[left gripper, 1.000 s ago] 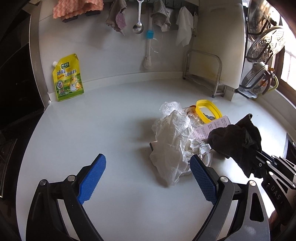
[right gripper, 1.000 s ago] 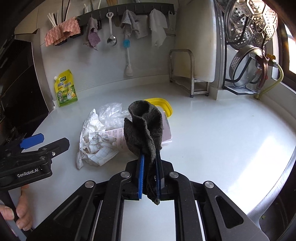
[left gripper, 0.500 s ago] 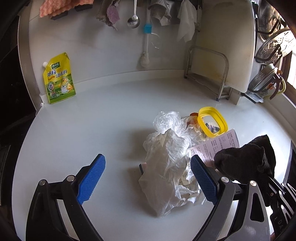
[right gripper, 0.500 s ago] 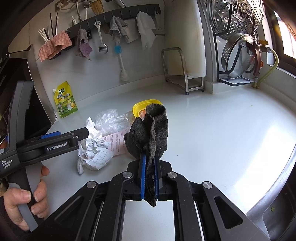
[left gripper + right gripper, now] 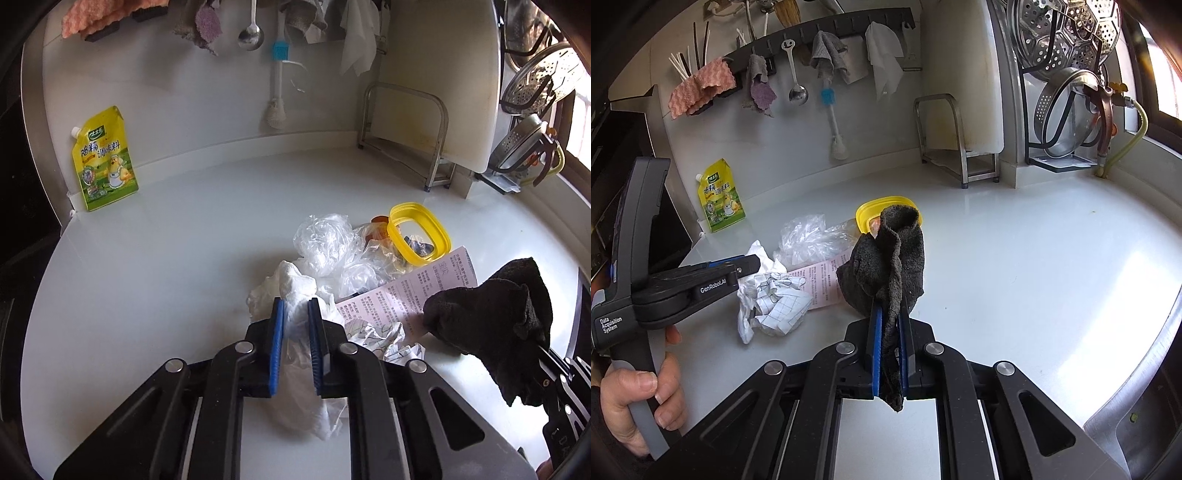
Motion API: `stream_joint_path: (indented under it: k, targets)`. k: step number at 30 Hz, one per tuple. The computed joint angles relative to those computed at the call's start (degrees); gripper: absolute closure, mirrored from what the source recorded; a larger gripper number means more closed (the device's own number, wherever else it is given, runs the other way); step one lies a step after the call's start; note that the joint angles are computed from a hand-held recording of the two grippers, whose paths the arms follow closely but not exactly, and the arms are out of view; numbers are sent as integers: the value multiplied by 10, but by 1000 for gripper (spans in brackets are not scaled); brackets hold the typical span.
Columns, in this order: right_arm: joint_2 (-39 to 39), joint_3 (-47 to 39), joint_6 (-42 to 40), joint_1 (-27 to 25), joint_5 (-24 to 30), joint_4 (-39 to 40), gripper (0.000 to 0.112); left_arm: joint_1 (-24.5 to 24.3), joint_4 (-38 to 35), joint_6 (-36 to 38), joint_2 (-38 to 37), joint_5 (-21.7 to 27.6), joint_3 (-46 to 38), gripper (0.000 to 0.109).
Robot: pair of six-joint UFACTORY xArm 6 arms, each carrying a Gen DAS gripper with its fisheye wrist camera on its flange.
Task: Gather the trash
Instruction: 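Lift the sock with the right tool while the left tool grasps the white tissue, then carry the tissue and sock over the trash basket with both tools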
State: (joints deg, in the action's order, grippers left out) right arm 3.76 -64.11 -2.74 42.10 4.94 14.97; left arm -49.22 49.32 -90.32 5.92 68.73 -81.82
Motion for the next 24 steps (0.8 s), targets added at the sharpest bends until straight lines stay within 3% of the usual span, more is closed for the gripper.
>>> stream_joint_path:
  k: [8, 13, 20, 24]
  targets:
    - [-13, 21, 49, -2, -26, -76, 105, -47, 37, -11, -44, 32, 23, 99]
    - [-43, 50, 164, -18, -37, -217, 105, -89, 49, -22, -64, 73, 34, 99]
    - [-117, 112, 331, -36, -14, -407, 105, -152, 58, -46, -61, 126, 31, 99]
    - [-179, 169, 333, -32, -4, -388, 105, -180, 55, -71, -64, 140, 34, 99]
